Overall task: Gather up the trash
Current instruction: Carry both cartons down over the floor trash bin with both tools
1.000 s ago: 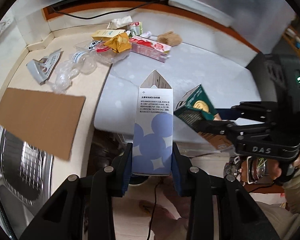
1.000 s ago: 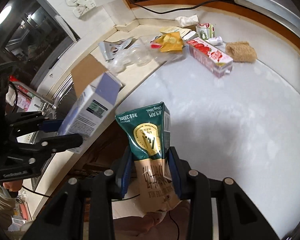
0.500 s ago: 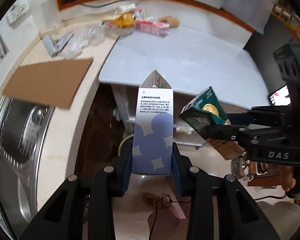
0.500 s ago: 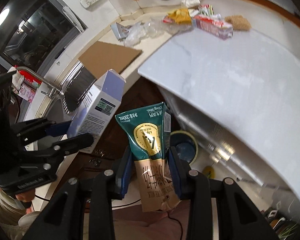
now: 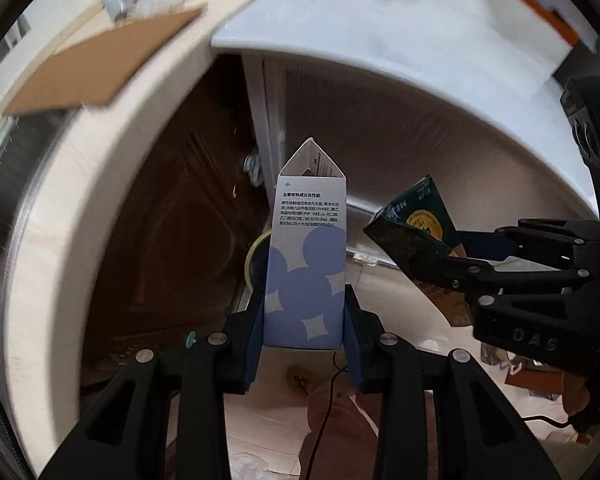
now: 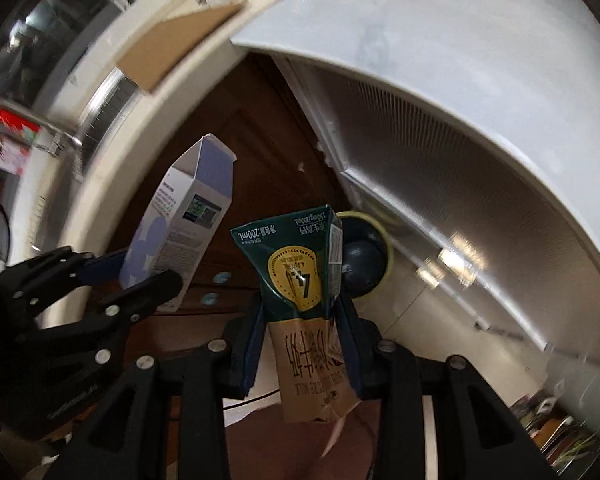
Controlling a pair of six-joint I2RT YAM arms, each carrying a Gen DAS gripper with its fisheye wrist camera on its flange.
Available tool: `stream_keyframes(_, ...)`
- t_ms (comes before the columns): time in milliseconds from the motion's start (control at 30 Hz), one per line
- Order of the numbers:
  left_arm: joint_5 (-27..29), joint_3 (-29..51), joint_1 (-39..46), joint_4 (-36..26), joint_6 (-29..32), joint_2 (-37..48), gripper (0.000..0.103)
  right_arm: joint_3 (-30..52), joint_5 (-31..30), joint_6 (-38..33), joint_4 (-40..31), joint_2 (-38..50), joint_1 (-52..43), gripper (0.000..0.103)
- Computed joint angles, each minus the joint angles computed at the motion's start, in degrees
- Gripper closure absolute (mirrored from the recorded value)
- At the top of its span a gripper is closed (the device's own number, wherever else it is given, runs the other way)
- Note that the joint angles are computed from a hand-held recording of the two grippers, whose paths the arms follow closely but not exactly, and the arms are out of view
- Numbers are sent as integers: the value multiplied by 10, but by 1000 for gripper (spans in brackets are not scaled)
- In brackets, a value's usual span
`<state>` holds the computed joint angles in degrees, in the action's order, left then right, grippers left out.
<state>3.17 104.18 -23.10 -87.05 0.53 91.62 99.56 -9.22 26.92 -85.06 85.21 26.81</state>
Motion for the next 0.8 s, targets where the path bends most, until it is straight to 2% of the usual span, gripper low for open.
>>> stream_keyframes(67,-11,-88,-9,62,-24,-15,70,-68,3,-18,53,-8,-5,68)
stream_keyframes(200,-22,-208,-13,167,-49,-17,70,-202,-11,-50,177,-4,-30,68)
stream_keyframes(400,-25,-346,-2,348,-66,30,70,-341,-33,-71,373,65,-54,68)
stream_keyframes(567,-28,-399,10,474,-78,111,70,-399,-25,-83,524,150,-52,68)
stream_keyframes(633,-30,-406,17,506,-74,137,70,-419,-25,-85,579,184,-52,67)
stream_keyframes(800,-33,-430,24,582,-75,192,70,-434,-26,-91,657,250,-60,66)
